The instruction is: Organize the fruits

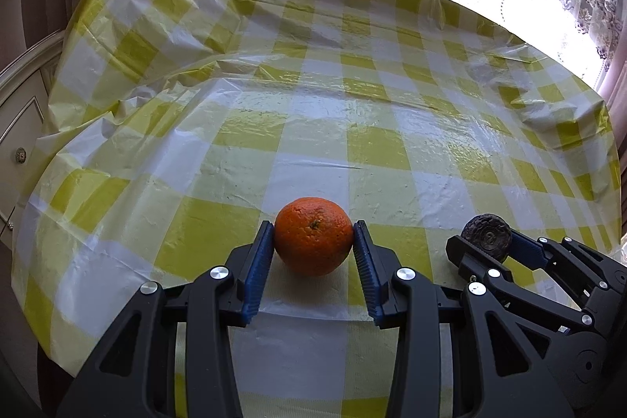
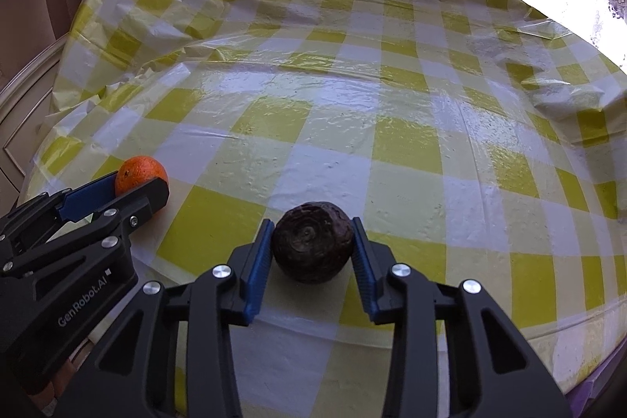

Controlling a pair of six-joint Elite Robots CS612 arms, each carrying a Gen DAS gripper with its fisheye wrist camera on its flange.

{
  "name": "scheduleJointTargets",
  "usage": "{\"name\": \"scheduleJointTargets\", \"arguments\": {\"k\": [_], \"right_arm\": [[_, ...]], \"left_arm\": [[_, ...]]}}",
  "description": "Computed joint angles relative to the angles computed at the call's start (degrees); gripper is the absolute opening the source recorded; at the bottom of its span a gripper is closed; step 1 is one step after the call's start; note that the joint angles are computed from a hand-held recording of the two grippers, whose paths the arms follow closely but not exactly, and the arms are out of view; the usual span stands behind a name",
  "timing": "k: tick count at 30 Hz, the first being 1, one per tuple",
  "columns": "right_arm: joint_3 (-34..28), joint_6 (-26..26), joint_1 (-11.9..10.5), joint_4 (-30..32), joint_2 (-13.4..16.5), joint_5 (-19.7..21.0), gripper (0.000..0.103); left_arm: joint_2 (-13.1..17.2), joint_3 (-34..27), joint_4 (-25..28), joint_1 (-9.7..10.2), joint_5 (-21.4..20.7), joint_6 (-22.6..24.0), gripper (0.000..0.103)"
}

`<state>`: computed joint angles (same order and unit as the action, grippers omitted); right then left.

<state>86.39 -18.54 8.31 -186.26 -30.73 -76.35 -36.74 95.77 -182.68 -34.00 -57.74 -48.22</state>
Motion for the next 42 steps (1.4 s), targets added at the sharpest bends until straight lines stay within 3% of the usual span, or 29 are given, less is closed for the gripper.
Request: {"name": "scheduleJointTargets", "arguments": {"k": [19, 42], "right_arm": [[4.94, 3.45, -2.63, -4.35, -2.35, 1.78, 0.039], [11.04, 6.34, -6.75, -8.12, -5.30, 3.95, 0.039]], "left_arm": [[-1.64, 0.48, 2.16, -2.85, 4.08, 4.35, 0.039], [-2.25, -0.95, 3.43, -6.23, 4.19, 9.70, 0.039]]}}
